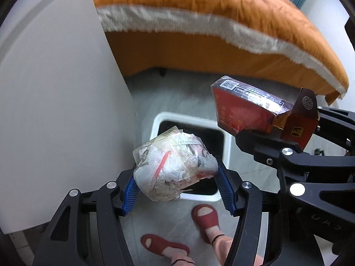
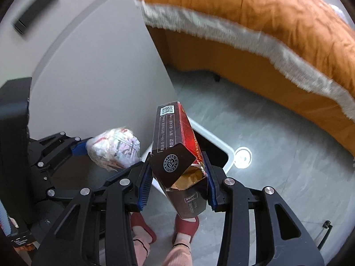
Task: Collect trash
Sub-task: 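Carry the plastic bag and red box over the white bin with both tools, then open both tools to drop the plastic bag and red box into the bin, then move both tools back to the desk toward the wrapper and tube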
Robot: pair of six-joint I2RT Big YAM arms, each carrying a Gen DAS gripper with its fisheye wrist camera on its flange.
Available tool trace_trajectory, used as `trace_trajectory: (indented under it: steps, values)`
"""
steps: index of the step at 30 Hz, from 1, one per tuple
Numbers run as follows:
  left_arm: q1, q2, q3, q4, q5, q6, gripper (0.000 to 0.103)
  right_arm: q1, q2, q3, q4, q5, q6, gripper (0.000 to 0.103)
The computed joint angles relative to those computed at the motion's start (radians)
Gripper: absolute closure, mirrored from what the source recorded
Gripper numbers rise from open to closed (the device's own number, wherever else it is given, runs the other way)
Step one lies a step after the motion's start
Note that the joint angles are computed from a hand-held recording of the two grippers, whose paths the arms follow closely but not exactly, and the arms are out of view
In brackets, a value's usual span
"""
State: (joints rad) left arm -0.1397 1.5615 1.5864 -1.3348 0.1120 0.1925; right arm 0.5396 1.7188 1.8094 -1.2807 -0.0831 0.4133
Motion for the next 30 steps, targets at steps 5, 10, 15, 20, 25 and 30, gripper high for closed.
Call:
trace_trajectory:
  steps: [5, 10, 15, 20, 25, 30]
  values:
    - [-0.003, 0.054, -0.065, 0.047, 0.015, 0.024, 0.028, -0.013, 0.043, -0.062, 0.038, -0.007, -0.036, 0.009]
    - [-0.022, 0.084, -0.107, 0.074, -0.042, 0.092, 0.005, -0.028, 0.097, -0.051, 0.006, 0.046, -0.087, 0.004]
    - [-0.026, 0.076, -0.095, 0.063, -0.029, 0.090, 0.005, -0.016, 0.088, -0.053, 0.007, 0.074, -0.122, 0.004]
    - [-0.019, 0.070, -0.042, 0.004, -0.007, 0.073, 0.005, -0.012, 0.085, -0.008, -0.020, 0.076, -0.126, 0.004]
    - [-0.012, 0.046, 0.023, -0.048, -0.004, 0.064, 0.005, -0.012, 0.066, 0.045, -0.057, 0.068, -0.102, 0.004]
    - [-0.008, 0.010, 0.089, -0.103, 0.000, 0.040, 0.005, -0.007, 0.028, 0.097, -0.107, 0.084, -0.072, 0.004]
